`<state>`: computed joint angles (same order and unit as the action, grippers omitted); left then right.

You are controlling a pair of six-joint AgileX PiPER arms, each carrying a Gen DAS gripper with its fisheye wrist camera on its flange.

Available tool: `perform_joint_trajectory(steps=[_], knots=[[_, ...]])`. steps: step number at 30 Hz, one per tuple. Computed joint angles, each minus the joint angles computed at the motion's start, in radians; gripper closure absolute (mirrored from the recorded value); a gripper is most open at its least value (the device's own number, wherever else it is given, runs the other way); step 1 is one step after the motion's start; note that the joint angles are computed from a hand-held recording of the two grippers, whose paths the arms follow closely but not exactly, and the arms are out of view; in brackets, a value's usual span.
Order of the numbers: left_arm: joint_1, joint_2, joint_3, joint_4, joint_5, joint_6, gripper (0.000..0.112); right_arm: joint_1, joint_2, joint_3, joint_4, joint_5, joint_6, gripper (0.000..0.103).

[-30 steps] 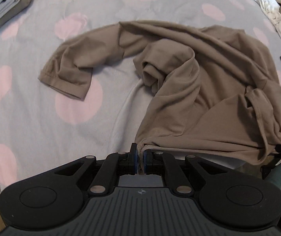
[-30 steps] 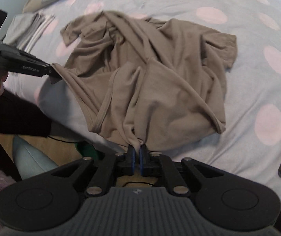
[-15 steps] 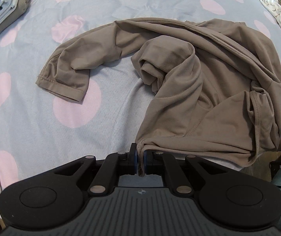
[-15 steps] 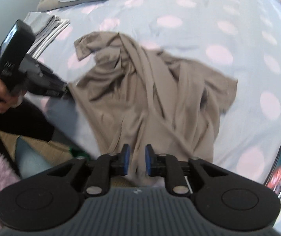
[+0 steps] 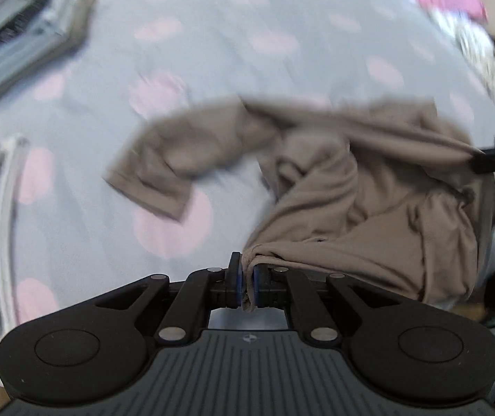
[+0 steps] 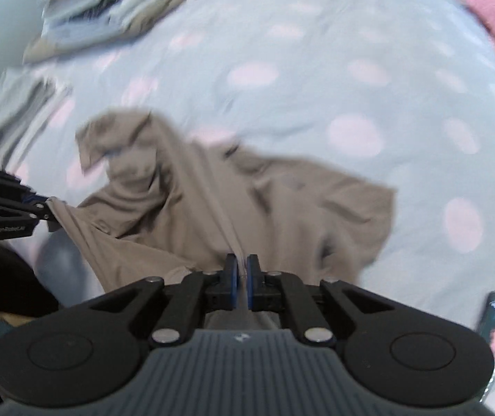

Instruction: Fold clothes

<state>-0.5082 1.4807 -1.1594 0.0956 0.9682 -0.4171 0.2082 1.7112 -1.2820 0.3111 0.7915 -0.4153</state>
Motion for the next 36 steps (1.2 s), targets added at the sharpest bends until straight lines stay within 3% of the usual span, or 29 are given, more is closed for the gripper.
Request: perform_joint_trajectory(steps=[8, 13, 19, 25, 36], knots=[[0.093, 0.007, -0.320, 0.145, 0.103, -0.022, 0.109, -0.141, -0.098, -0.132, -0.003, -0.017, 0.056, 0.097], [0.083, 0.046, -0.458, 0.162, 0.116, 0.024, 0.109, -0.186, -0.130, -0.147, -0.069, -0.054, 0.112, 0.097], [0.045, 0.096, -0.244, 0.074, 0.064, 0.128, 0.110, -0.224, -0.087, -0.011, -0.100, -0.004, 0.121, 0.097], [0.083, 0.104, -0.035, -0.059, 0.062, 0.173, 0.110, -0.253, -0.049, 0.148, -0.043, 0.060, 0.092, 0.097], [0.040, 0.127, -0.015, -0.004, 0.071, 0.143, 0.109, -0.209, -0.051, 0.055, -0.044, 0.148, -0.006, 0.087]])
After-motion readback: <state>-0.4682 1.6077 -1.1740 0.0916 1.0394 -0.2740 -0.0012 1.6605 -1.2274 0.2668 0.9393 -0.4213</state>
